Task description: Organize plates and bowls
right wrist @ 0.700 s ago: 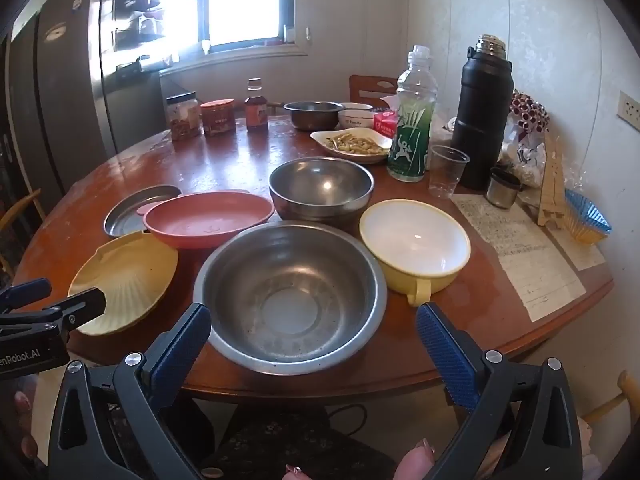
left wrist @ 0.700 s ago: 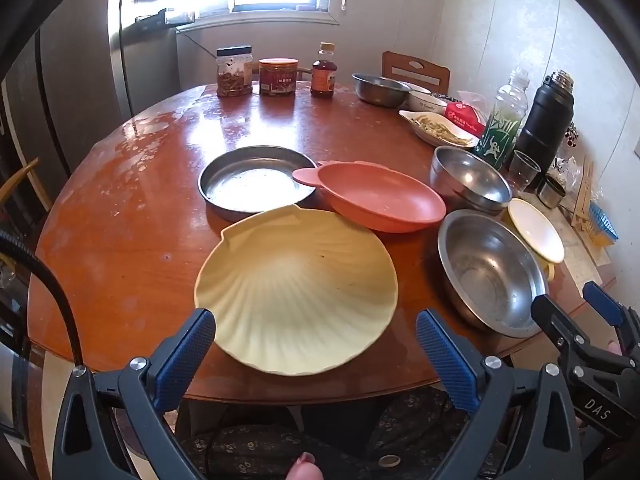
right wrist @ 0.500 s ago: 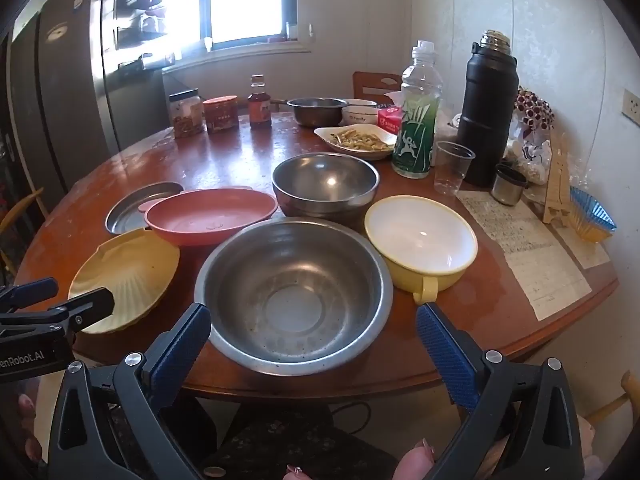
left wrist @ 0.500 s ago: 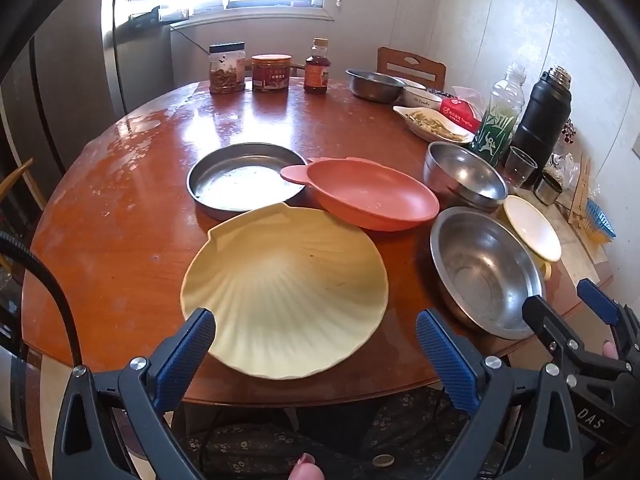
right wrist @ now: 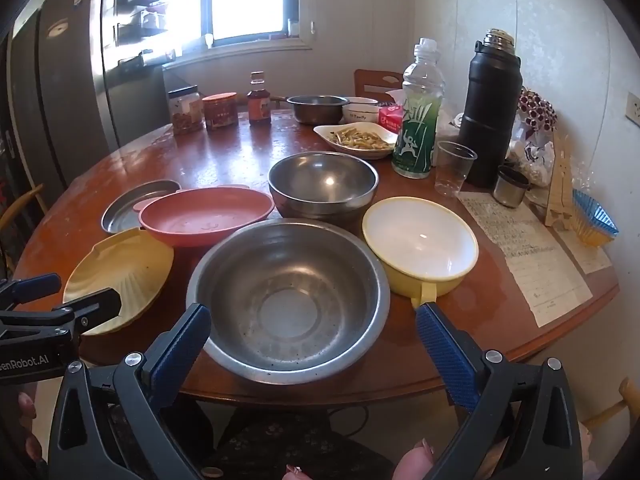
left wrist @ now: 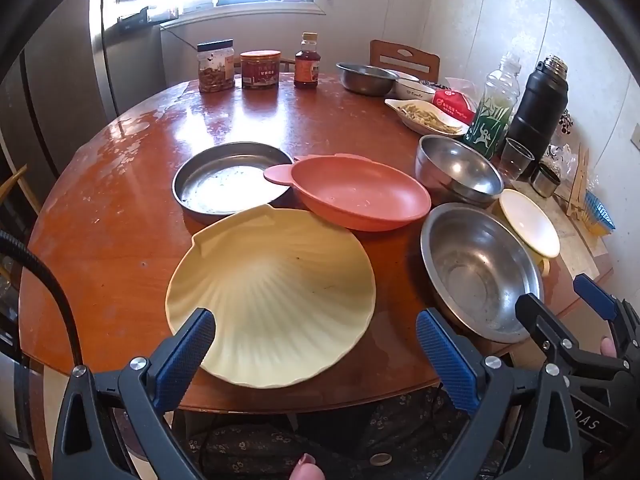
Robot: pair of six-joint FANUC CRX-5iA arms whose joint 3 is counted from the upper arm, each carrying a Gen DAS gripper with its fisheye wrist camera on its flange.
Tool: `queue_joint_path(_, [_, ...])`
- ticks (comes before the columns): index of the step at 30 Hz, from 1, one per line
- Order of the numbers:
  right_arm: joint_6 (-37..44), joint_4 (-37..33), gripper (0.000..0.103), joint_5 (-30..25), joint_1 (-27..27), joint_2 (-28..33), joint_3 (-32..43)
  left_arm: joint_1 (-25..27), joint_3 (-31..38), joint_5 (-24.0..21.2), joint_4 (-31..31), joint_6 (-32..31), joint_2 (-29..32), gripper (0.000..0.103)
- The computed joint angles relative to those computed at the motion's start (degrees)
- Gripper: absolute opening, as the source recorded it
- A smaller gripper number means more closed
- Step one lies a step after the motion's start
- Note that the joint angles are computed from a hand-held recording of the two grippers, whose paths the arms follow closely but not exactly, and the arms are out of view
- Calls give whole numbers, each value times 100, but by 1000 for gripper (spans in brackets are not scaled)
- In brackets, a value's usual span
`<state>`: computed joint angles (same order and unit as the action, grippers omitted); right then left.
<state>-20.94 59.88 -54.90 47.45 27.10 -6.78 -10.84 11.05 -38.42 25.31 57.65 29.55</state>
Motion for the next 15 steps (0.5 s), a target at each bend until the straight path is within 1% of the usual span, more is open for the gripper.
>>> queue_joint_path(15, [21,-10,102,-14,-1,2,11,28,-9,-6,10,-6,-5,102])
